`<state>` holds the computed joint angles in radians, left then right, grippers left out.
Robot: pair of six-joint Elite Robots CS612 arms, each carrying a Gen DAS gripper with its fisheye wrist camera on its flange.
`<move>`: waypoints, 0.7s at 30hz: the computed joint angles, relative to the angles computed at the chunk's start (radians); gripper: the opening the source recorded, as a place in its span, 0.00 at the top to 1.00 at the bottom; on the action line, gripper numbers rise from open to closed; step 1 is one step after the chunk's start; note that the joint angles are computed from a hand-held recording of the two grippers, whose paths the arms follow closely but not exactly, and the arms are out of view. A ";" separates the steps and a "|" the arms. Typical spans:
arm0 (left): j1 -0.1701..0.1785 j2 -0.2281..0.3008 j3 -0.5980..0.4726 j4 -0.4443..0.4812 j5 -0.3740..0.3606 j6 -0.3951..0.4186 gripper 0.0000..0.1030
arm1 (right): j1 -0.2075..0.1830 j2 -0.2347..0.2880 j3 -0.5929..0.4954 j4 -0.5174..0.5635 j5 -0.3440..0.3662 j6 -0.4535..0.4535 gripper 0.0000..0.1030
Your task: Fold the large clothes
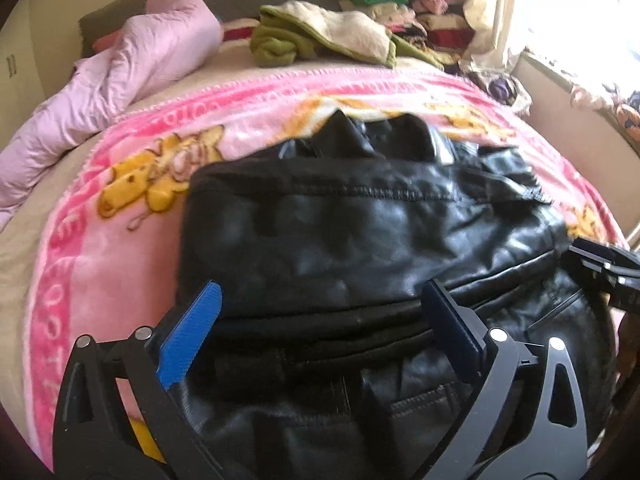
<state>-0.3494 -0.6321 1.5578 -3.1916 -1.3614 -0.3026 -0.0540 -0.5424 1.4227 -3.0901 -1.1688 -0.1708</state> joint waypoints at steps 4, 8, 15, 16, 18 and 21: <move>-0.004 -0.023 0.036 -0.060 0.010 -0.034 0.09 | -0.005 -0.021 0.045 -0.059 -0.008 0.000 0.17; -0.015 -0.040 0.069 -0.097 0.028 -0.049 0.09 | -0.014 -0.044 0.088 -0.103 0.003 0.004 0.13; -0.021 -0.072 0.139 -0.160 0.045 -0.081 0.09 | -0.031 -0.080 0.157 -0.166 0.030 -0.017 0.11; -0.021 -0.079 0.152 -0.164 0.050 -0.090 0.09 | -0.035 -0.087 0.171 -0.177 0.036 -0.023 0.11; -0.021 -0.088 0.171 -0.175 0.053 -0.097 0.09 | -0.041 -0.095 0.189 -0.189 0.043 -0.035 0.11; -0.023 -0.102 0.206 -0.191 0.063 -0.108 0.09 | -0.049 -0.109 0.218 -0.205 0.051 -0.056 0.11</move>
